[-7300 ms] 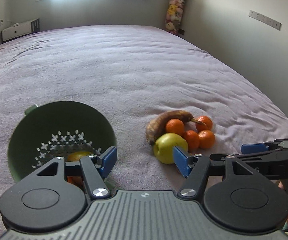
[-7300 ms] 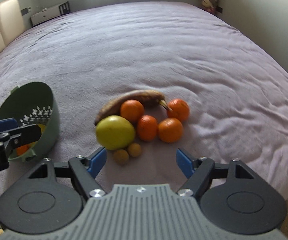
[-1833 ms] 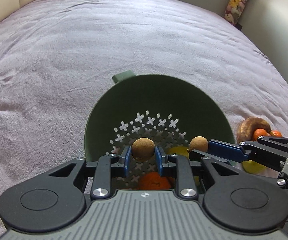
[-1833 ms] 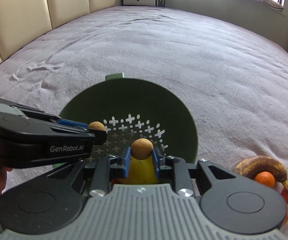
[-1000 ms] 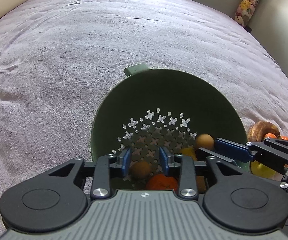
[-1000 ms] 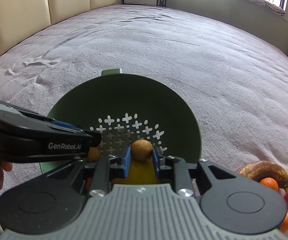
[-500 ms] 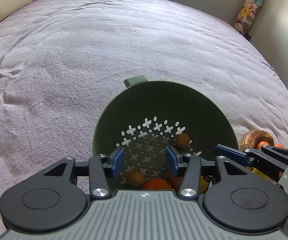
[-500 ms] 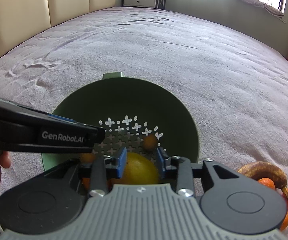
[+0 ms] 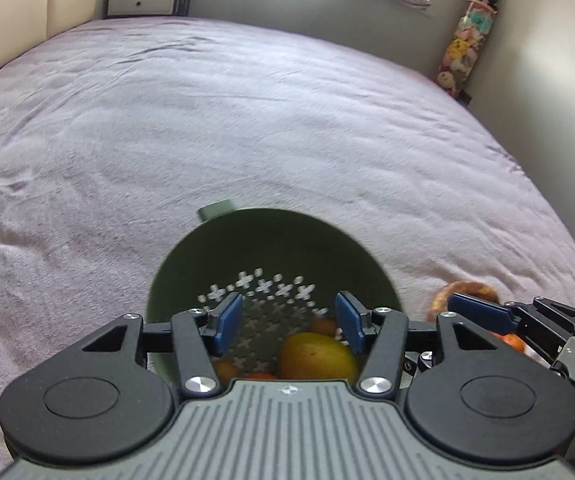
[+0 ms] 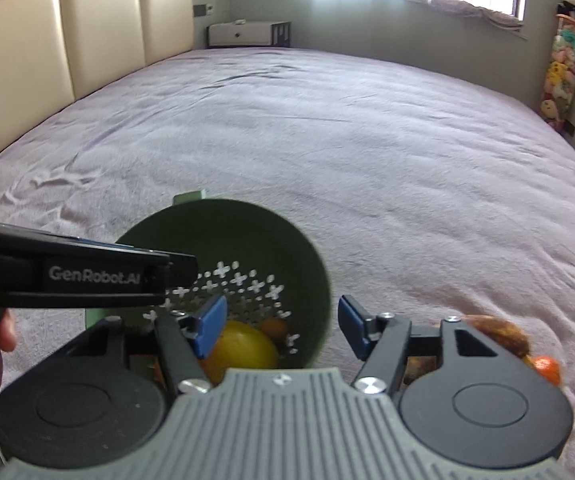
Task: Organize fruits
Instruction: 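Move both open tools back toward the remaining fruit pile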
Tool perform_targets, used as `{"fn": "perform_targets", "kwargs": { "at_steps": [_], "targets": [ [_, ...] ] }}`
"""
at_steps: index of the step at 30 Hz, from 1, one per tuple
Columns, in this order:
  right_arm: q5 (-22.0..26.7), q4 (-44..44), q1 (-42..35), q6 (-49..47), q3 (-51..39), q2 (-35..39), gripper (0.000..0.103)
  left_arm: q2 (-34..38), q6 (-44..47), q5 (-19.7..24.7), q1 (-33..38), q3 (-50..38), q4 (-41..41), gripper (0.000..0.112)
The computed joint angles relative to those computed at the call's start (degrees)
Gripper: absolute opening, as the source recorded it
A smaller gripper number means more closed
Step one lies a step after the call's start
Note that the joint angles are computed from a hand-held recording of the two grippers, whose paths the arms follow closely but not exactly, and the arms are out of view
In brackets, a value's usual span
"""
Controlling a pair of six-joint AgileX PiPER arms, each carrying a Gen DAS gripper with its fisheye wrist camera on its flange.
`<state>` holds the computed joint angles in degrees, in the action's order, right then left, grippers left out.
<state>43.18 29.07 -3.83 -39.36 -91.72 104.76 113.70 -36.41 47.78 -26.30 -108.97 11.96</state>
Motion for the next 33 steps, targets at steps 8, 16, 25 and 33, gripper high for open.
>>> {"fn": "perform_targets", "kwargs": {
  "at_steps": [8, 16, 25, 33],
  "targets": [
    [-0.41, -1.74, -4.79, 2.01, 3.01, -3.62, 0.079, -0.6, -1.82, -0.48, -3.81, -0.99, 3.34, 0.063],
    [2.39, -4.67, -11.52, 6.59, 3.13, -4.19, 0.08, 0.33, -0.17, -0.84, -8.54, -3.25, 5.71, 0.063],
    [-1.01, -4.65, -17.54, 4.15, 7.73, -5.9, 0.081, 5.03, 2.01, 2.87, -13.67, -11.51, 7.91, 0.063],
    [-4.46, -0.44, -21.94, -4.21, 11.22, -6.4, 0.081, 11.22, 5.12, 6.5, -16.76, -20.65, 6.6, 0.061]
  ]
}}
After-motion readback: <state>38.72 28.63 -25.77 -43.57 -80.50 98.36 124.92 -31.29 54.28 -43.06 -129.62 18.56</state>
